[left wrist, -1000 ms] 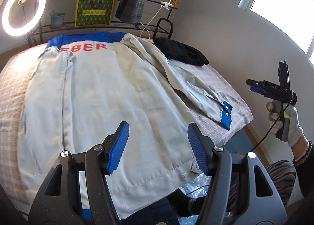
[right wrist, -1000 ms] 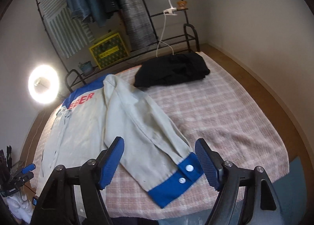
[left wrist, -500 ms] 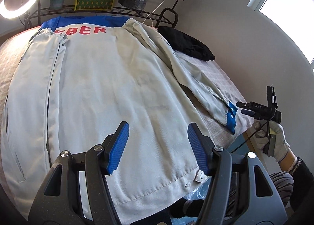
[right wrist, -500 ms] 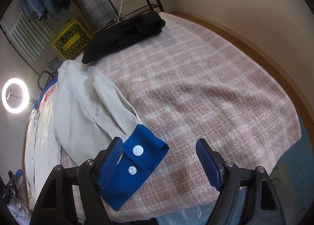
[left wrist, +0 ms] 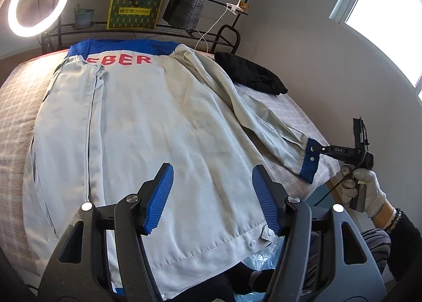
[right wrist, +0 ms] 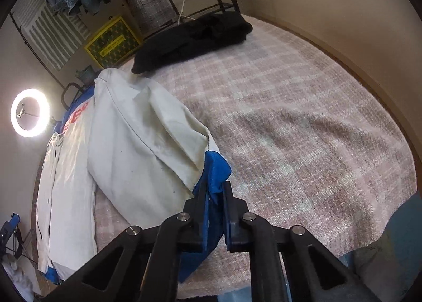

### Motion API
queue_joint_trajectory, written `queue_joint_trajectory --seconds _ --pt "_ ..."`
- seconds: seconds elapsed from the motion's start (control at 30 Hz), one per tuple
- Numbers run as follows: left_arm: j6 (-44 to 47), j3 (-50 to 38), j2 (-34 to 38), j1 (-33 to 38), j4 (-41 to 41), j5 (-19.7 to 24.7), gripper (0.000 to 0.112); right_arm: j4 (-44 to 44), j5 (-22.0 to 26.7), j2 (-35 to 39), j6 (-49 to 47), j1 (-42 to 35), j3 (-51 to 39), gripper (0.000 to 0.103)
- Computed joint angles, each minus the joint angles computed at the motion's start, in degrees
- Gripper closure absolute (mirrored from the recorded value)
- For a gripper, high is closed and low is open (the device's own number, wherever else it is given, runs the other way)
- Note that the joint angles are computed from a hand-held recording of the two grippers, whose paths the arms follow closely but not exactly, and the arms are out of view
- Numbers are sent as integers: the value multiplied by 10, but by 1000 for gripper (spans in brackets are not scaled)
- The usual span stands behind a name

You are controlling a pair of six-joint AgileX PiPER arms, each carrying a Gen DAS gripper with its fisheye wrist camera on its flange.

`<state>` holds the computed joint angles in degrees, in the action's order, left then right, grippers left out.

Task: Fold large clothes
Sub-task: 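Grasp the other blue cuff with the right gripper and lift it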

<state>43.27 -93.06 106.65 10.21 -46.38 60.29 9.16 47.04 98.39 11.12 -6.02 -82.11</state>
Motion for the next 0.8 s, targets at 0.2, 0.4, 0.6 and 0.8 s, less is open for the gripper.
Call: queue_joint_trajectory --seconds 0.2,0.4,0.6,0.8 --pt "-32 -15 28 7 28 0 48 -56 25 -36 26 78 -63 97" --pt "-34 -35 39 25 3 13 48 -73 46 -43 29 182 -135 98" --pt "-71 -68 65 48 -8 28 48 -75 57 -9 -1 307 -181 98" --pt "-86 -74 74 58 -15 36 48 -79 92 77 -74 391 -203 98"
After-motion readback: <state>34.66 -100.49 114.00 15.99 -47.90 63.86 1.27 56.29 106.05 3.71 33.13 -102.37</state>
